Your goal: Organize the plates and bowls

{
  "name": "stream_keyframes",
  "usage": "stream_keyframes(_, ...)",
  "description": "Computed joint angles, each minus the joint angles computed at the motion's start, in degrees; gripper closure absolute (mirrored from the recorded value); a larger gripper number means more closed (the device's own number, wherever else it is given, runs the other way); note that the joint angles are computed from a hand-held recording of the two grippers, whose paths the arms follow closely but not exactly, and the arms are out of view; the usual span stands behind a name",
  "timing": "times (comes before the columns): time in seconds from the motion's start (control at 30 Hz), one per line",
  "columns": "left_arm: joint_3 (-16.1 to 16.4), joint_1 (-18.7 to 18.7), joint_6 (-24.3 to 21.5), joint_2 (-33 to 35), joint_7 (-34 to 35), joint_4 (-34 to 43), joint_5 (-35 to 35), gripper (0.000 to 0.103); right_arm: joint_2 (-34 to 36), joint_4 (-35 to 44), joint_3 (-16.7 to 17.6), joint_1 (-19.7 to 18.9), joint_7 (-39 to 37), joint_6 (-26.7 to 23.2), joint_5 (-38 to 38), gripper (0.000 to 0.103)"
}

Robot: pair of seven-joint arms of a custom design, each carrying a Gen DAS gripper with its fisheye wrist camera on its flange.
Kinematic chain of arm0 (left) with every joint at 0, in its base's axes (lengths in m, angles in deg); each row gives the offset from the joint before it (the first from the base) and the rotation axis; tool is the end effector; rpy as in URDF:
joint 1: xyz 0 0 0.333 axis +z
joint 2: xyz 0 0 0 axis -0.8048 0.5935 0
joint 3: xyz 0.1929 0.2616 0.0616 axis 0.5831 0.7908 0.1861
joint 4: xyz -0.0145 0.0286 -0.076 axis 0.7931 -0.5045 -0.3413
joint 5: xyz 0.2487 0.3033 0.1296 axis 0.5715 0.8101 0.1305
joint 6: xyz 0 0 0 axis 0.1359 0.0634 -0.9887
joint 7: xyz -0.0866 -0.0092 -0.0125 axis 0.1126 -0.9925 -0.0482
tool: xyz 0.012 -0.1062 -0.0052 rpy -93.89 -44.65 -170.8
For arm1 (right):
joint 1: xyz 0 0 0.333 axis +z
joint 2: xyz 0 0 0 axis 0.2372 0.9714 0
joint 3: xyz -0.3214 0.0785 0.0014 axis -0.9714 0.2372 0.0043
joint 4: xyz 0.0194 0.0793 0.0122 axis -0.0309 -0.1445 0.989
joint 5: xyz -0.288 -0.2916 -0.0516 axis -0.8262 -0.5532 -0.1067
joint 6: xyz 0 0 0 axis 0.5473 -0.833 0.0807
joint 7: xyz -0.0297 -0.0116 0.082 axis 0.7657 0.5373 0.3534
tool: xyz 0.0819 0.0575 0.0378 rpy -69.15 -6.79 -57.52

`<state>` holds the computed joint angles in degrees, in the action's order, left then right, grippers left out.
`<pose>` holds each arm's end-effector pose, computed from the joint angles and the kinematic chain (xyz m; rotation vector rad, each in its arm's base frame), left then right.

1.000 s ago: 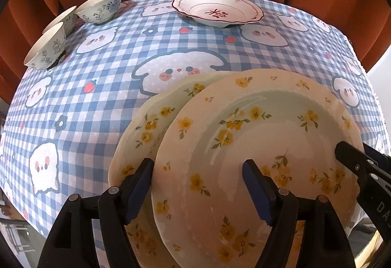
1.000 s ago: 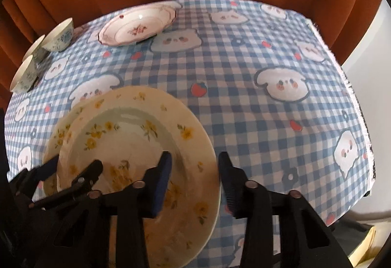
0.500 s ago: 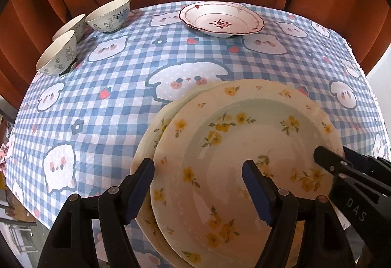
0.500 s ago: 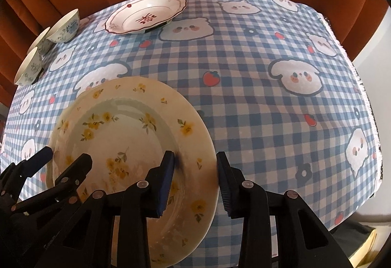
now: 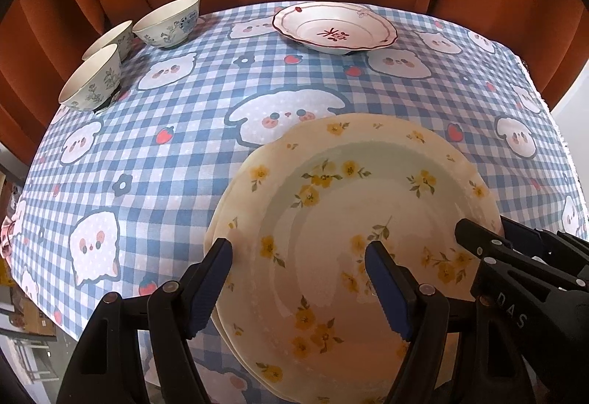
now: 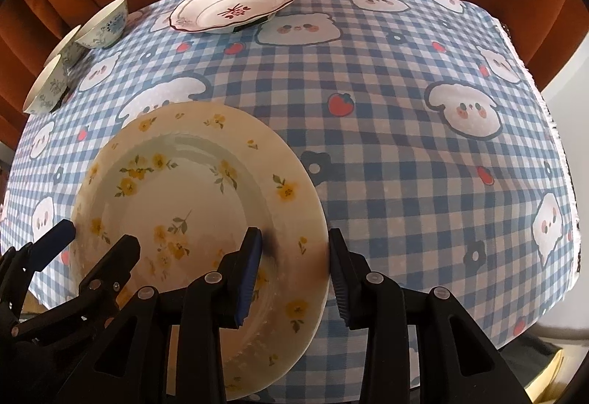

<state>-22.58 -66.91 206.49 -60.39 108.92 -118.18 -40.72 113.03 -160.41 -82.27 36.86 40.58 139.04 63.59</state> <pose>0.5971 -0.1903 0.2951 -1.9001 2.0363 -0.4610 0.6100 0.2610 0.2958 -1.9786 2.0724 -0.3440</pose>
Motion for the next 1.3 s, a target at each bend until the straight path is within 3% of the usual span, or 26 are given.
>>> stream_keyframes(0.17, -2.2, 2.5, 0.7, 0.0, 5.0, -0.1, -3.5, 0.026, 0.0, 0.6, -0.2, 0.3, 2.1, -1.5, 0.7, 0.059)
stream_keyframes(0.5, -4.0, 7.4, 2.7, -2.5, 14.6, -1.3, -11.2, 0.025, -1.5, 2.9, -1.5, 4.1, 12.4, -5.1, -6.2, 0.033)
stream_keyframes(0.93, -7.5, 15.1, 5.9, -2.5, 34.3, 2.8, -23.9, 0.015, 1.2, 11.9, -1.5, 7.1, 23.1, -7.1, -12.2, 0.030)
stream_keyframes(1.1, -7.9, 15.5, 5.7, 0.1, 37.8, 7.2, -26.8, 0.014, 3.1, 16.8, -3.0, 8.8, 28.8, -9.9, -15.8, 0.030)
stream_keyframes(1.3, -4.2, 11.4, 2.9, 5.8, 34.0, 16.4, -24.7, 0.014, 6.9, 23.6, -2.6, 6.9, 25.4, -11.6, -15.3, 0.030)
